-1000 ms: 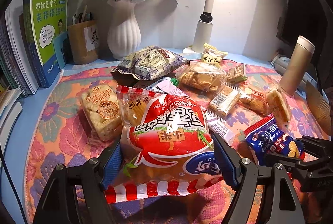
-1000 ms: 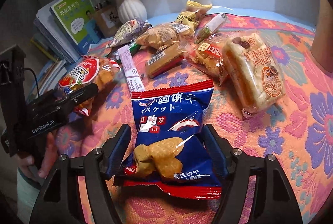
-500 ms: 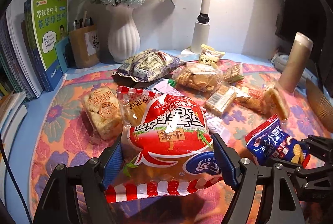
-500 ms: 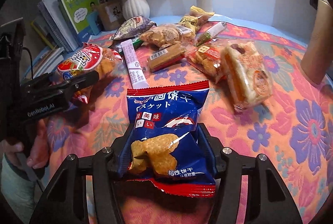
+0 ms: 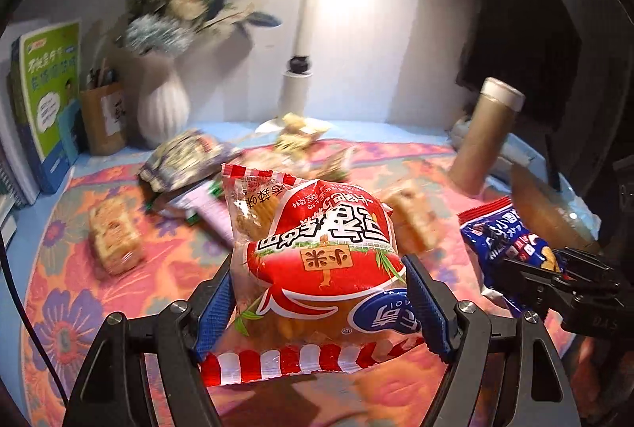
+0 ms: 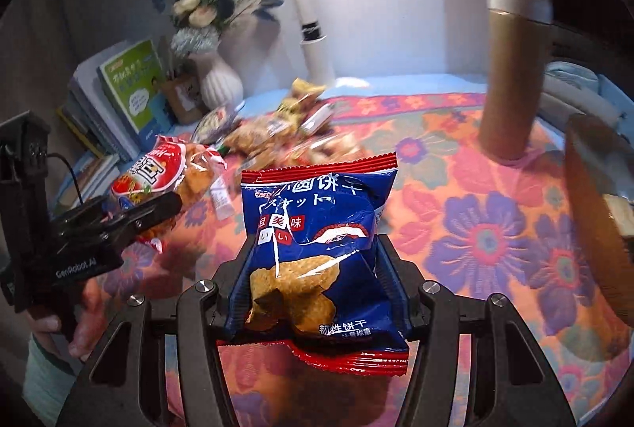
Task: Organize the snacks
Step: 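Carry both bags to the ribbed glass plate and open both tools over it, then move both open tools back toward the snack pile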
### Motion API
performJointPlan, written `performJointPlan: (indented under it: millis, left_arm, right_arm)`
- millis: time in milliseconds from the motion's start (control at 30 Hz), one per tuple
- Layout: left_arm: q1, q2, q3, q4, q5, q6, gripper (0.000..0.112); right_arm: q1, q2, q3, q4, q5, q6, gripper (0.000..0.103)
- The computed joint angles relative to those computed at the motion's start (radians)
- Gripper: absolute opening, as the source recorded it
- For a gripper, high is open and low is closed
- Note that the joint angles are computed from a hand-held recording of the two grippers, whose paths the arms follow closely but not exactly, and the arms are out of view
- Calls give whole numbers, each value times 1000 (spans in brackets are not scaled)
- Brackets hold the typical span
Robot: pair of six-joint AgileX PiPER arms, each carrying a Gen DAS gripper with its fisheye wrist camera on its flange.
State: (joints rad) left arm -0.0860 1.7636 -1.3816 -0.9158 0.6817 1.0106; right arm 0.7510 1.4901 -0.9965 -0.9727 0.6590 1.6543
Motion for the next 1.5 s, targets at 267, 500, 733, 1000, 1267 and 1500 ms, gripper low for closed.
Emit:
performJointPlan:
  millis: [267,500,733,1000,1267,1500]
  left_arm:
    - [-238,-62,-51,46,-16,-89,77]
    - [-493,36,-271,177,19,-267,77]
    - [-694,279,-643,387,113,-527,77]
    - [-761,454,-885,471,213,-665,78]
    - [-724,403,-792,411,168,-635,84]
    - [-659,297,-607,345,105,-573,84]
  right_arm:
    - [-35,-285,199,-68,110,121,55]
    - [-121,-554,329,-52,306,125,55]
    - [-419,-749,431,76,260,-3,55]
    - [-705,-783,471,268,97,-249,58]
    - [-758,-825,487,316,70,-288,64]
    - [-448,-764,446,122,229,-19,64]
